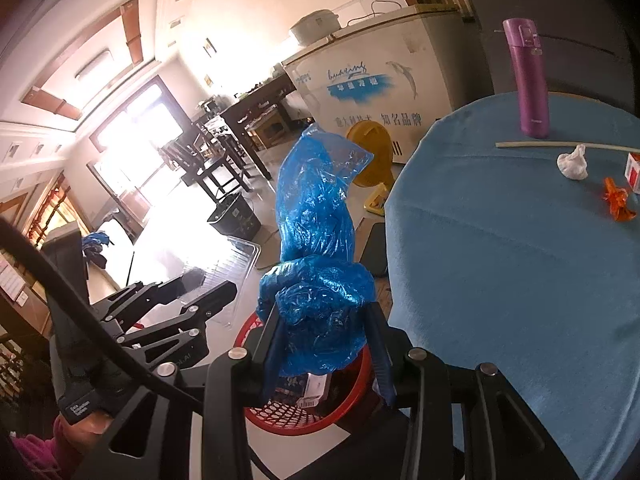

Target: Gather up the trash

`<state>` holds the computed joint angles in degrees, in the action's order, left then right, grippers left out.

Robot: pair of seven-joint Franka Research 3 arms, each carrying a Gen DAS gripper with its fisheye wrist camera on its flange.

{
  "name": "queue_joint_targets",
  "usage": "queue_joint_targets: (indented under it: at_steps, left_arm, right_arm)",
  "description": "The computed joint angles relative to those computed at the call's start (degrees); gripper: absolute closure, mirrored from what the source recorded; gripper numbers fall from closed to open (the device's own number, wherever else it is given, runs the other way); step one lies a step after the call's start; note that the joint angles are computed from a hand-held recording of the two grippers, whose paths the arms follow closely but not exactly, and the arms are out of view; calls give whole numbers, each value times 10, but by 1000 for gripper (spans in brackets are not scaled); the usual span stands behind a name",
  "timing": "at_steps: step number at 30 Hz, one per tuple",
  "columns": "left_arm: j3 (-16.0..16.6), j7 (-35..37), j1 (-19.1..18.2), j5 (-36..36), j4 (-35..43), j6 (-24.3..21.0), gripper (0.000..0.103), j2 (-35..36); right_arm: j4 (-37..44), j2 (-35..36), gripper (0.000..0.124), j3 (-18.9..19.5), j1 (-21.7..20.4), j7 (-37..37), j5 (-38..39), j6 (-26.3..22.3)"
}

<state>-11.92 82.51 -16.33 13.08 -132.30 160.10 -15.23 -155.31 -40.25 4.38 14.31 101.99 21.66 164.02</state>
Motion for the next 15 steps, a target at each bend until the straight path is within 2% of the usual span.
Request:
queue_joint_targets:
  at_steps: [15]
  left_arm:
    - [1,-1,7,2,3,-15,57,10]
  right_arm:
    - [17,34,83,-15,21,-24,16,-1]
